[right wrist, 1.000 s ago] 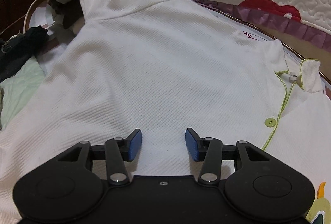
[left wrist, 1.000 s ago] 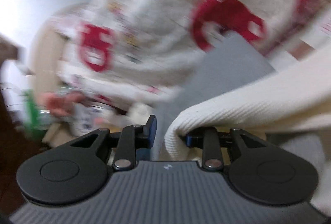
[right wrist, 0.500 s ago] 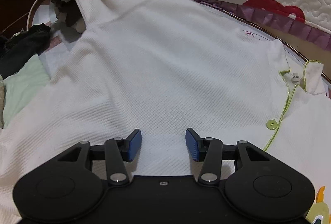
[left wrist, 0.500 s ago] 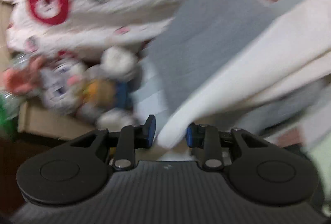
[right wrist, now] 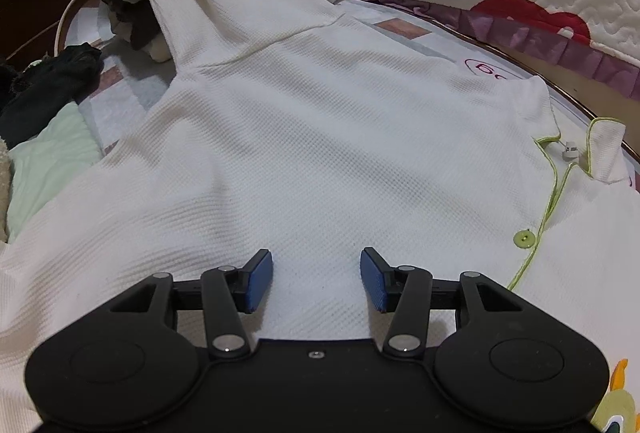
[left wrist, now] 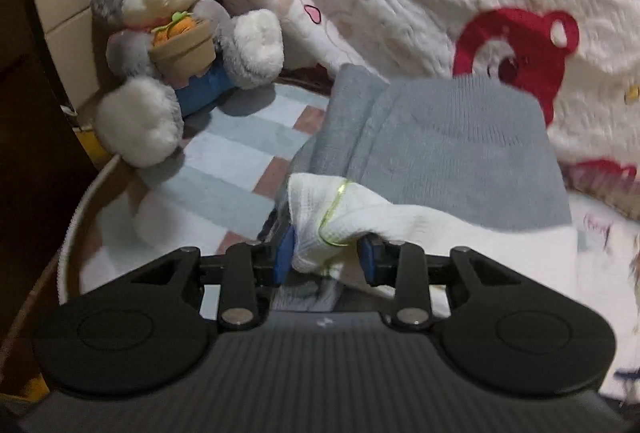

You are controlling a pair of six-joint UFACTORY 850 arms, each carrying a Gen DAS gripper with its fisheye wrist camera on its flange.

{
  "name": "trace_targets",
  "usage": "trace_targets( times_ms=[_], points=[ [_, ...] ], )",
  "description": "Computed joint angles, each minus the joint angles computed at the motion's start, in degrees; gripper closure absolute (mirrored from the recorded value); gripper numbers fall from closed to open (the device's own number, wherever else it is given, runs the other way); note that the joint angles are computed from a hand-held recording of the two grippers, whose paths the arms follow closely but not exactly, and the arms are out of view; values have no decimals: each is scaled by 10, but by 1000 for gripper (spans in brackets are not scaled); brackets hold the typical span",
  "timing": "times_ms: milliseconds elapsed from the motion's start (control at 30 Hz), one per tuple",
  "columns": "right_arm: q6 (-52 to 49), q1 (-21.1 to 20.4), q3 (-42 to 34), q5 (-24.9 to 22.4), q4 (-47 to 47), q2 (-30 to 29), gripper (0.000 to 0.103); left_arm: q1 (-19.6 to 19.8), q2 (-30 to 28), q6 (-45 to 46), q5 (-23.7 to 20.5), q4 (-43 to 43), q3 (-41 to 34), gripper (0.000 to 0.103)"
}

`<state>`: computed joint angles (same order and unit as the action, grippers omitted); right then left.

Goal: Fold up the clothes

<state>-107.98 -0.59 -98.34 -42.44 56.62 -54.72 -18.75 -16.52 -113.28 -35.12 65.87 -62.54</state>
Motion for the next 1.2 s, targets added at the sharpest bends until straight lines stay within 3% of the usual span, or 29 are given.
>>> trace_targets(
  times_ms=[233,333,467,533,600,667,700,733,900,967,1100,1200],
  points=[
    [1,1,3,2,-13,3,44,7,-27,-31,-87,57,-34,91],
    [2,0,1,1,-13,2,44,21,-49,15,-100,8,-78,92],
    [2,0,10,9,-4,6,43,32,-108,102,-150,-47,-163,91],
    [2,0,12,10,-1,7,43,35,-138,112,-186,-68,-203,86],
    [5,0,11,10,-3,7,43,27,-166,104,-265,-44,-233,82],
    [8,0,10,10,-6,7,43,16,-178,109,-317,-11,-242,65],
    [9,1,11,12,-10,9,42,11,-171,112,-307,-5,-232,58],
    [11,1,12,15,-15,10,42,7,-159,109,-285,-5,-217,58],
    [10,2,18,16,-19,19,42,-2,-70,-13,-82,-46,-100,58],
    [27,-1,8,-5,-15,14,42,-7,-46,-103,-30,-29,-61,57],
    [51,2,3,-2,-11,6,42,-20,-30,-264,8,45,-16,57],
    [29,3,21,14,3,14,42,-19,-41,-307,6,73,-17,52]
  ],
)
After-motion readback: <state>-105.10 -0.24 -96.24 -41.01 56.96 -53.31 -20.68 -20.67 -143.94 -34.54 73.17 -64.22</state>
